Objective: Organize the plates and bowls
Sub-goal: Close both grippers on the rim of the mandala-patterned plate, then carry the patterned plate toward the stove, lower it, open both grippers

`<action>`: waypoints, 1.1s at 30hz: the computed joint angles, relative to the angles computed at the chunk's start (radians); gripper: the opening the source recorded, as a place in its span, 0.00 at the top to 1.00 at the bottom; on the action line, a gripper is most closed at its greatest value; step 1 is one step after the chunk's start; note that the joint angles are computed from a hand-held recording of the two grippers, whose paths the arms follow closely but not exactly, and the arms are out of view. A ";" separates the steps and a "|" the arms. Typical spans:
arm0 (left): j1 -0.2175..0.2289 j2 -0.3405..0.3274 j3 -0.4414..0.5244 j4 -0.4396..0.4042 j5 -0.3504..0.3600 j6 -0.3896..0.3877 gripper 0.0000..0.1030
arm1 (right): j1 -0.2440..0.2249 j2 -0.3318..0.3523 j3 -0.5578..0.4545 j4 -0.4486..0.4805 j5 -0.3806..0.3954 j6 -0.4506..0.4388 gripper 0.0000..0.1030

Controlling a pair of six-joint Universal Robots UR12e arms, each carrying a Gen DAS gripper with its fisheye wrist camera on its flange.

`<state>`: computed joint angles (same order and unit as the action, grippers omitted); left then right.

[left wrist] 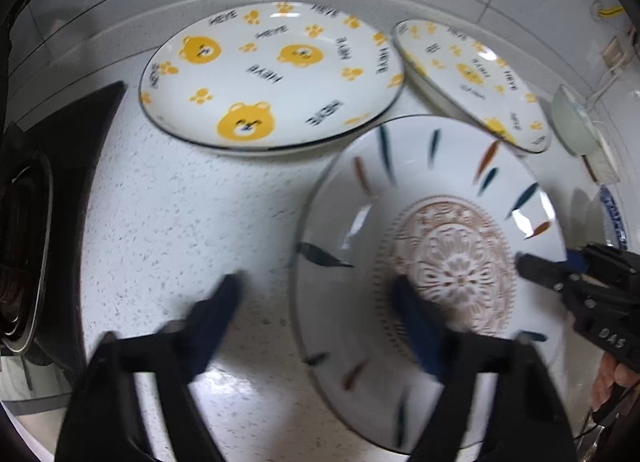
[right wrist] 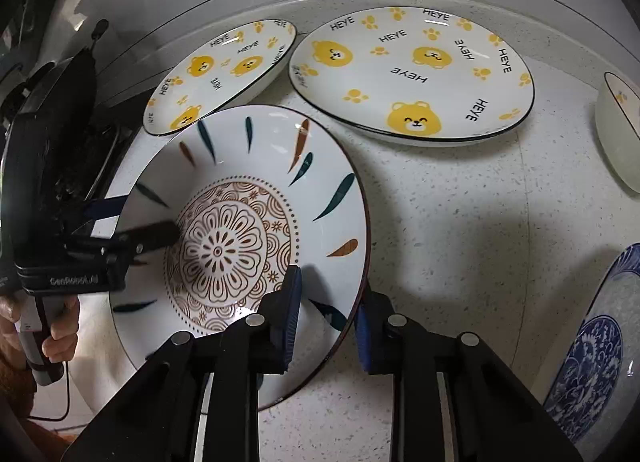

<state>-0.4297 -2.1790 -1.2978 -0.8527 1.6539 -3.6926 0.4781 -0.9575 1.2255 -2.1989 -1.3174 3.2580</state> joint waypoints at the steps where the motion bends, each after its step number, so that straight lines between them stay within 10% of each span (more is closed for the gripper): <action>1: 0.001 0.001 -0.006 0.019 -0.020 0.005 0.59 | 0.000 0.000 -0.002 0.001 0.003 -0.002 0.80; 13: -0.017 0.037 -0.052 0.025 0.029 -0.084 0.82 | -0.007 -0.018 0.035 -0.045 0.024 -0.029 0.83; 33: -0.013 0.288 -0.426 0.166 -0.025 -0.095 0.84 | 0.122 -0.114 0.155 -0.096 -0.029 0.099 0.85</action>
<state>-0.4426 -1.8909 -1.7235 -0.6866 1.6287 -3.7872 0.6002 -1.0716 1.3810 -2.2951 -1.3461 3.3572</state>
